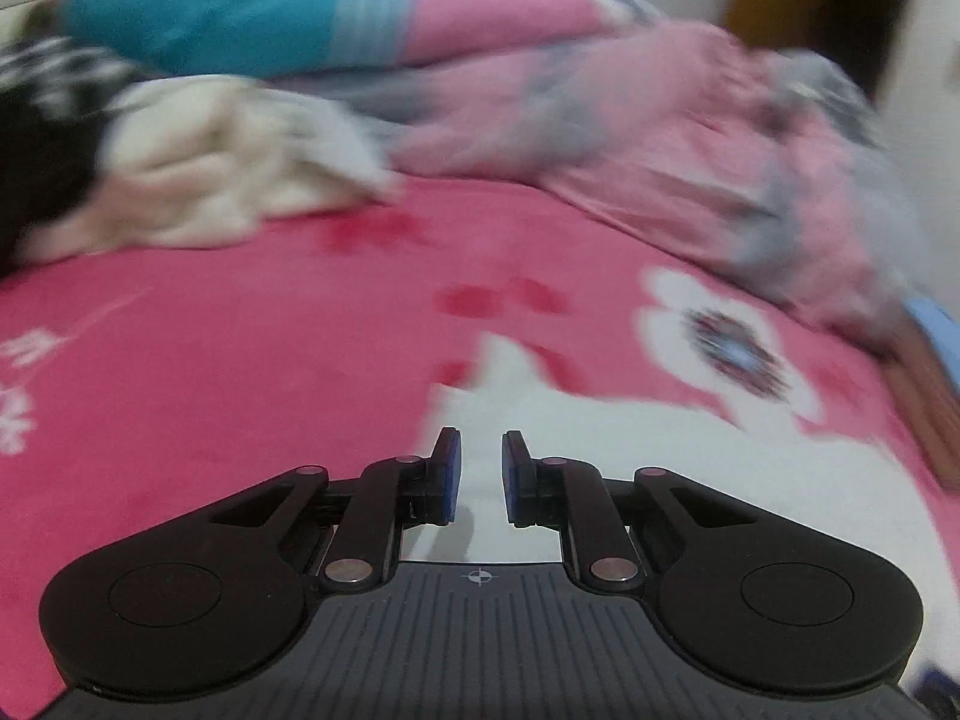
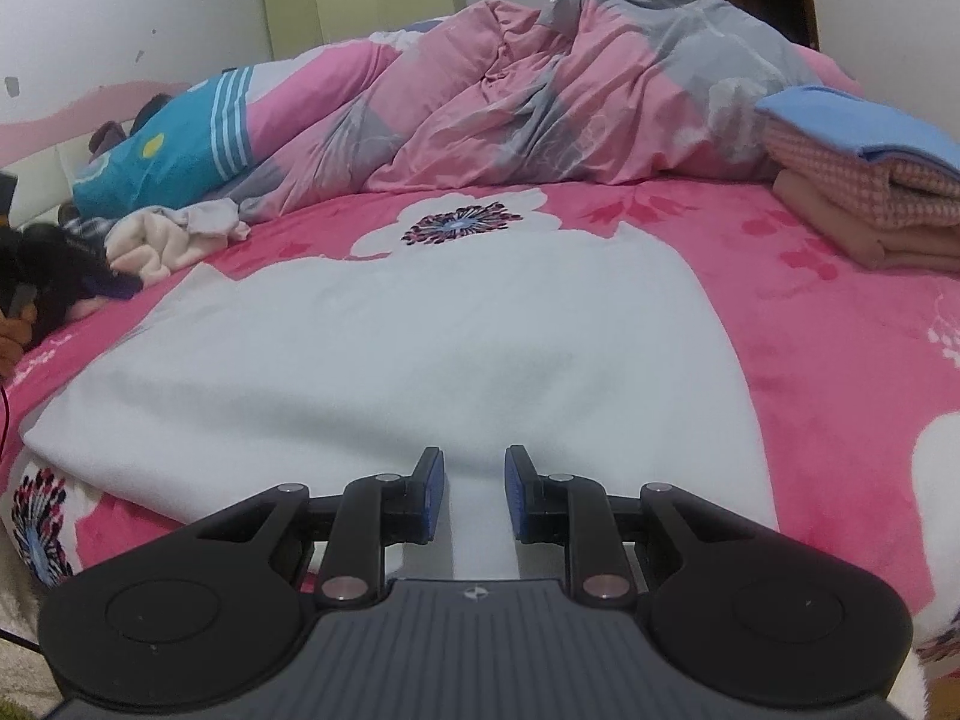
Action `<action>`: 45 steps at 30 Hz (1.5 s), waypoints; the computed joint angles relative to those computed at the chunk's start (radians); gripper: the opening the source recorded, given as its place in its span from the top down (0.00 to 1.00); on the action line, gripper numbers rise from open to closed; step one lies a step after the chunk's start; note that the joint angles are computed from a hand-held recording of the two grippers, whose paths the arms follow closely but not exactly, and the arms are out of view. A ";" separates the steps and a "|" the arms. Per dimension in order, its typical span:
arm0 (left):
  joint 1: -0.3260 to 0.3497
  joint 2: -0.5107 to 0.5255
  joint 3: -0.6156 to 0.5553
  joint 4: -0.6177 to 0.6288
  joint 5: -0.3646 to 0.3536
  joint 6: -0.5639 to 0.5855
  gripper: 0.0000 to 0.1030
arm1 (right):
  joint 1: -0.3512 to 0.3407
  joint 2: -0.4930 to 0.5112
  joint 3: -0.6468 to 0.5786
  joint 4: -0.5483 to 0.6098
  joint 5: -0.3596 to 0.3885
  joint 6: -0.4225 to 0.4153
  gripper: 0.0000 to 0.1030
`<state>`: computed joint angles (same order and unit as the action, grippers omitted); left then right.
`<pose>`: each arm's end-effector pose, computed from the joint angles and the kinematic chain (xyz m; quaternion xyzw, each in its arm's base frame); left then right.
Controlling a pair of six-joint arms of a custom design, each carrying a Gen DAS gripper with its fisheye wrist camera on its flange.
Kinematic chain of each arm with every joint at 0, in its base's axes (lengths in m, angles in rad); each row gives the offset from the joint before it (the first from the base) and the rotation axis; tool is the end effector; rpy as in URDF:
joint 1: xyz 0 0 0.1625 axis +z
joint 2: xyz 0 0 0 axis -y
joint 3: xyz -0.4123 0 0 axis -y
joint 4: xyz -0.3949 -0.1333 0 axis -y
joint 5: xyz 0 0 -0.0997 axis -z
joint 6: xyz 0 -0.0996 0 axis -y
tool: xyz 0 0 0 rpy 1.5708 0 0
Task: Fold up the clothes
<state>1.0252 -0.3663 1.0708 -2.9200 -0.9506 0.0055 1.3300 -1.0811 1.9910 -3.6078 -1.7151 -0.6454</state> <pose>-0.2591 -0.7952 0.0495 0.1527 0.8955 -0.3680 0.1985 -0.0199 -0.5801 0.2623 0.1317 -0.8337 0.4552 0.2835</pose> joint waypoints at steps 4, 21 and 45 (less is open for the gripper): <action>-0.001 0.080 -0.128 0.176 0.019 0.058 0.85 | -0.004 0.003 0.001 -0.005 0.009 0.007 0.77; 0.016 0.068 -0.129 0.203 0.119 0.008 0.93 | -0.022 -0.001 0.008 -0.005 0.052 0.036 0.73; -0.038 -0.394 0.582 -0.026 0.207 -0.362 0.91 | -0.015 0.001 0.009 -0.005 0.045 0.035 0.70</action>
<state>0.9867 -0.7600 1.6530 -2.9460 -0.7437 -0.3565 1.3146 -1.0803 1.9997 -3.6129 -1.6704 -0.6106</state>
